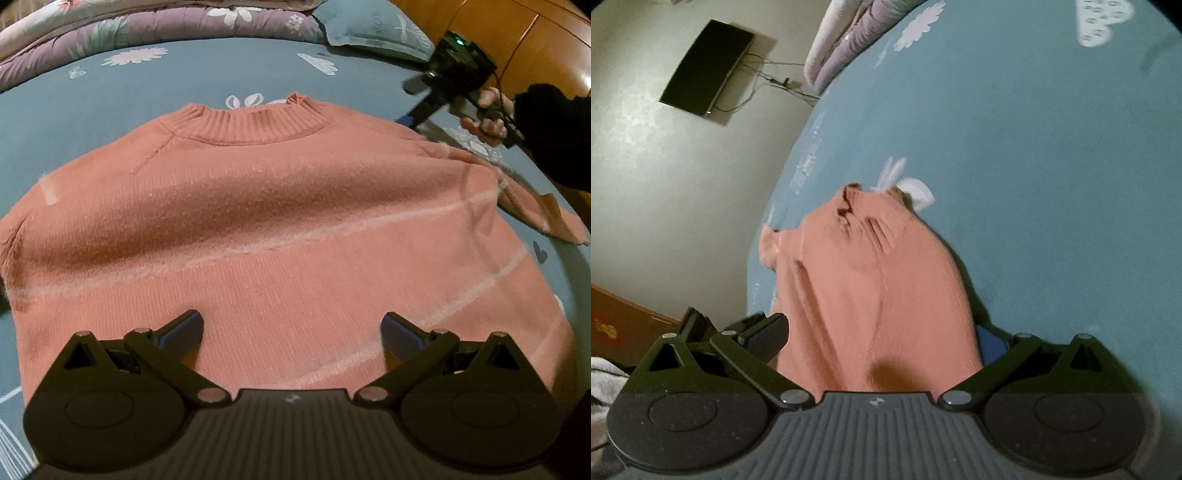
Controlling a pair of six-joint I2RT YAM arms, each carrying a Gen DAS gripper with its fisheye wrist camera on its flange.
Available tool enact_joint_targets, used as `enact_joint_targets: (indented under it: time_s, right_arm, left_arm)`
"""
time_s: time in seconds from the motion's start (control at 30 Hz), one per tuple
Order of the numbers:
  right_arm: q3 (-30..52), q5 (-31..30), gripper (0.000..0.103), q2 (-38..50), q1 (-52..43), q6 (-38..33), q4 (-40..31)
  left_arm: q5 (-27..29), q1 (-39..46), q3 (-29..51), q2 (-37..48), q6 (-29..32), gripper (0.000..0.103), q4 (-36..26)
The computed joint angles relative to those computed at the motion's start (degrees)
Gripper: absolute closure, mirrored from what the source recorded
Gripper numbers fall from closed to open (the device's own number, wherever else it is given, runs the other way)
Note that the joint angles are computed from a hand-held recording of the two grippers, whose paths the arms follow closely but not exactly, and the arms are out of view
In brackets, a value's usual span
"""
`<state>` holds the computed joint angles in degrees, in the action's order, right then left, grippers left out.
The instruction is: Fold clothes
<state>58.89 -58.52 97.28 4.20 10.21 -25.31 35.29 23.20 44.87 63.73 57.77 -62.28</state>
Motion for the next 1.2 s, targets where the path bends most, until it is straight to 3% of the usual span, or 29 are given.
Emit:
enact_joint_targets:
  time_s: [0.13,0.27,0.37,0.47,0.57,0.67,0.7,0.8,0.93,1.2]
  right_arm:
    - [4.9,-0.7,0.0,5.4,2.6,3.2,4.5]
    - [3.6,-1.3,0.0,4.7,2.5,4.6,6.0]
    - [3.8,-2.2,0.0,3.6,2.8,-0.9,-1.8]
    - [3.8,-3.1,0.002,3.9,2.3,-3.5,-3.9]
    - [7.2,-1.1,0.029,6.4,1.5,-6.0,-7.4]
    - [7.2,4.5,0.095,6.6,1.3,-5.2,-7.5]
    - [6.5,6.1,0.099,6.1,1.3,-4.9,-7.0]
    - [3.0,10.2,0.098,1.8,3.1,-3.9,-3.2]
    - [6.2,19.8,0.095,-1.2,7.6,-6.9,-6.3]
    - [8.9,29.4,0.098,-2.8,6.3,-6.5,-5.2]
  left_arm:
    - [-0.3,-0.4,-0.4,-0.8,-0.7,0.001,0.3]
    - [0.6,0.5,-0.3,-0.3,0.1,0.001,0.0]
    - [1.5,1.4,-0.1,0.3,0.9,0.001,-0.5]
    - [2.2,1.7,0.0,1.0,1.2,0.001,-0.4]
    - [2.3,1.3,0.0,1.2,0.7,0.001,0.1]
    - [2.3,1.3,-0.3,0.9,0.8,0.001,0.3]
    - [2.3,1.4,-0.4,0.8,0.9,0.001,0.4]
    - [2.2,1.2,-0.6,0.6,0.5,0.001,0.7]
    - [1.8,0.6,-0.5,0.4,0.0,0.001,0.8]
    - [2.1,1.0,-0.5,0.2,0.2,0.001,0.3]
